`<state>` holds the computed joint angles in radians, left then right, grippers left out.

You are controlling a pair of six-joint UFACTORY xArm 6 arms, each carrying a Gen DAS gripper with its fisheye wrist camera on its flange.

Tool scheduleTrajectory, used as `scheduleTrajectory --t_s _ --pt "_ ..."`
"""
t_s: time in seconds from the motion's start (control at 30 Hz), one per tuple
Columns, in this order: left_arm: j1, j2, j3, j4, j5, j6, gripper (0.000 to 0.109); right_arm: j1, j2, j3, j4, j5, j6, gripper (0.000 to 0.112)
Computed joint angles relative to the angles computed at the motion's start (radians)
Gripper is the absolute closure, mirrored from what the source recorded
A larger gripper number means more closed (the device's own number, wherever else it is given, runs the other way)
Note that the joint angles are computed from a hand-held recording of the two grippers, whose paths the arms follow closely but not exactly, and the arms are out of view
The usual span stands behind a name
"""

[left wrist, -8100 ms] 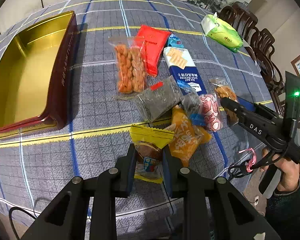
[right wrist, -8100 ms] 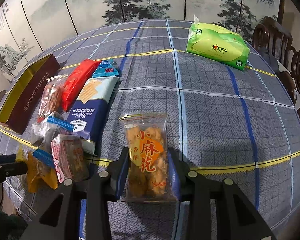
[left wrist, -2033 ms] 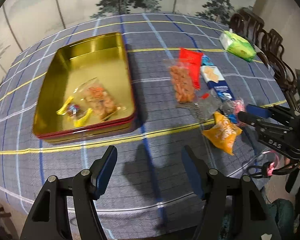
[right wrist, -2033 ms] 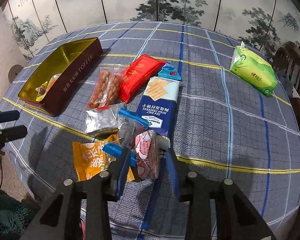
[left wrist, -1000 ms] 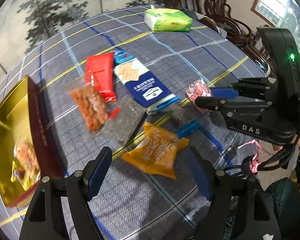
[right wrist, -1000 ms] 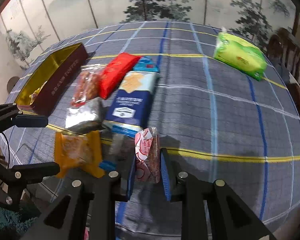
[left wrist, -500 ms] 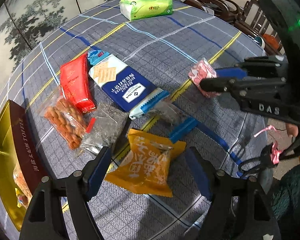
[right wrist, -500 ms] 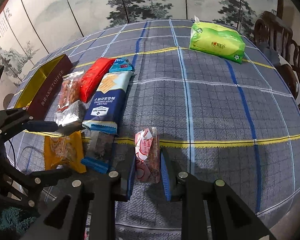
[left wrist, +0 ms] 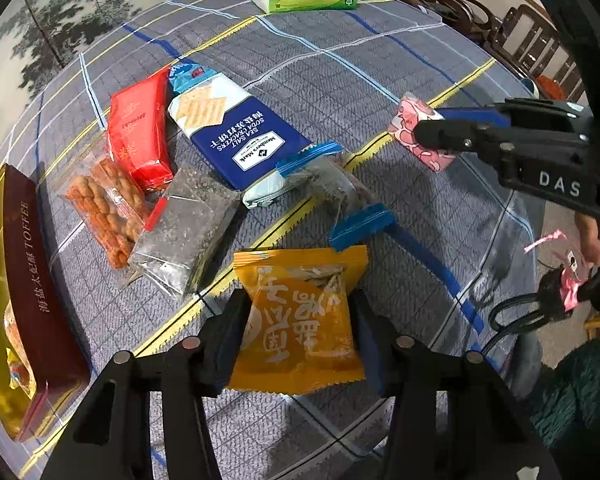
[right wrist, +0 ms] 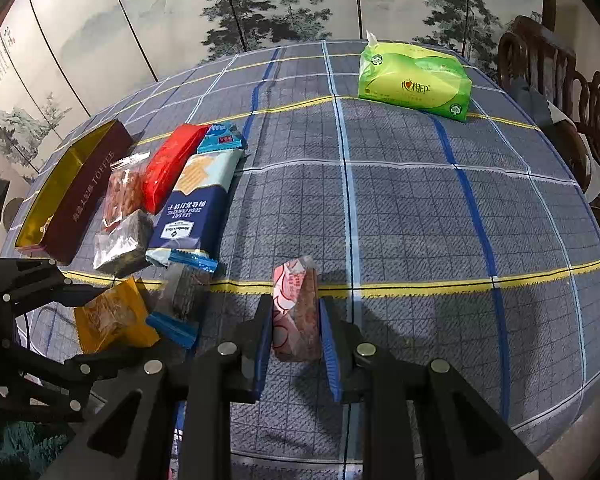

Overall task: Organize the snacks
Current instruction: 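Carry the orange cake packet into the tin box and open the left tool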

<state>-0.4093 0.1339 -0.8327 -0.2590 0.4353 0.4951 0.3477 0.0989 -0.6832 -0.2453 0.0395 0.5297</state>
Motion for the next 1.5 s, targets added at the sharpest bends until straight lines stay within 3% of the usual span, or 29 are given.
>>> scheduleTrajectory --t_s 0.3,0.57,0.87,1.13,1.5 --pt "-0.012 -0.034 0.033 0.068 -0.073 -0.052 0.068 0.010 0.002 0.003 0.078 -0.007 -0.065 0.089" --pt "0.002 -0.083 0.059 0.024 -0.089 -0.036 0.069 0.017 0.006 0.004 0.128 -0.008 -0.096 0.088" --pt "0.051 -0.117 0.077 0.039 -0.115 -0.059 0.069 -0.008 0.015 -0.019 -0.116 0.014 0.108 0.088" --pt "0.149 -0.137 0.059 0.088 -0.119 -0.154 0.069 -0.010 0.016 -0.030 -0.169 0.033 0.160 0.089" --pt "0.364 -0.104 -0.033 0.315 -0.081 -0.445 0.069 -0.005 0.020 -0.044 -0.175 0.058 0.188 0.089"
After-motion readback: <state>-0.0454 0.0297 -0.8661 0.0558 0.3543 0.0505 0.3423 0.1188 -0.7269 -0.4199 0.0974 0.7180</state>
